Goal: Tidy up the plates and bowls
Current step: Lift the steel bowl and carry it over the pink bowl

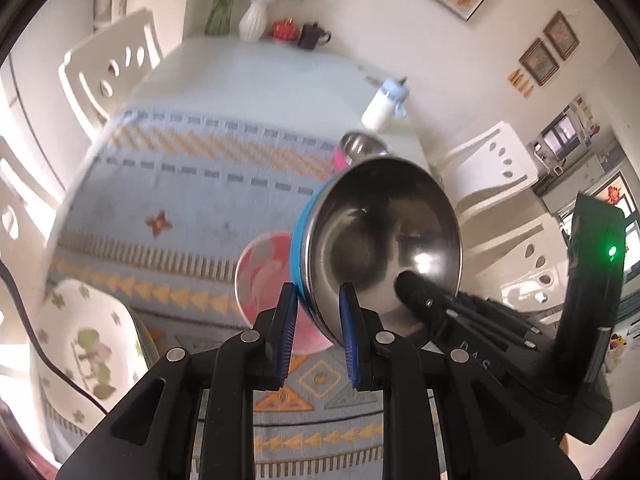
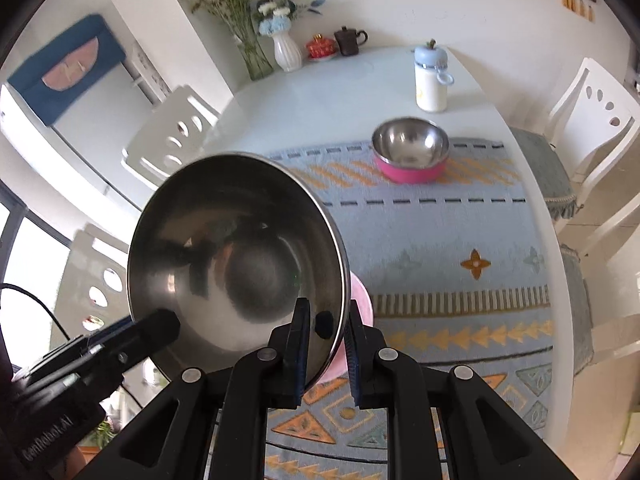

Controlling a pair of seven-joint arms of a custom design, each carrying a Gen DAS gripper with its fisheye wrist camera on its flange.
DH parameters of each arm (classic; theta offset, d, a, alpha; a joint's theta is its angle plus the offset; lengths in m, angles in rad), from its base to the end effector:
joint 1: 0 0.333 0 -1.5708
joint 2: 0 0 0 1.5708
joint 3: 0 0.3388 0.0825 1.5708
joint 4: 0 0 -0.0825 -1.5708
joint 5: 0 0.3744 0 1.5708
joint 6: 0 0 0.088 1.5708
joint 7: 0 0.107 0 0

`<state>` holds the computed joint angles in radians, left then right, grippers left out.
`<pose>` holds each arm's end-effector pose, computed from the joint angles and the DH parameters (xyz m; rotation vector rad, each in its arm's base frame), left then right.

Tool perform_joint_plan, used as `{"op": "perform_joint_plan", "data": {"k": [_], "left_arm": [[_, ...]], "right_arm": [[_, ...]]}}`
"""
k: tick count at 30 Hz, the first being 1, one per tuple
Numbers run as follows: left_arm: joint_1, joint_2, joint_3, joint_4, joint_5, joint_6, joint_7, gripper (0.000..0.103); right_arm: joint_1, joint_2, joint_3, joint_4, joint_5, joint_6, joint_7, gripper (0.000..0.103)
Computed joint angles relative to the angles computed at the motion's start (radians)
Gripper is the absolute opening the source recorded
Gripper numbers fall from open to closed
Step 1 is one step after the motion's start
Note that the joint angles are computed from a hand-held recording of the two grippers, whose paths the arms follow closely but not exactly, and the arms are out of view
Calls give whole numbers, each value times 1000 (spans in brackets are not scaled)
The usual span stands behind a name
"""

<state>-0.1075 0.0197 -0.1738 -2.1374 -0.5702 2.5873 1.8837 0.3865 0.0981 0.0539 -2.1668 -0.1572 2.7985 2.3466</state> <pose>0.5501 -0.1481 0.4688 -1.9307 2.2877 -0.8870 0.5269 0.2557 0.4383 -1.6563 2.0330 -0.2400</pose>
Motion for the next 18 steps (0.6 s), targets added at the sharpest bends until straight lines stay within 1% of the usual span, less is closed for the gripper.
{"op": "perform_joint_plan", "data": {"k": [4,7,10,12,18], "left_arm": [[0,61,-15,-9,-20,20,13,18],[22,116,-32,4,-51,-2,24,18],[39,157,-46,13,-45,-15,3,18],[44,179,-52,18,-20,-15,-23,18],[67,202,-68,24,21,-14,-69,17]], "right_arm": [[7,45,-9,11,-22,-45,22,15],[11,92,-20,35,-13,-78,6,16],[7,144,-21,69,26,-106,-40,15],[8,170,-23,92,54,-127,-69,15],[25,219,-31,144,92,-182,-118,16]]}}
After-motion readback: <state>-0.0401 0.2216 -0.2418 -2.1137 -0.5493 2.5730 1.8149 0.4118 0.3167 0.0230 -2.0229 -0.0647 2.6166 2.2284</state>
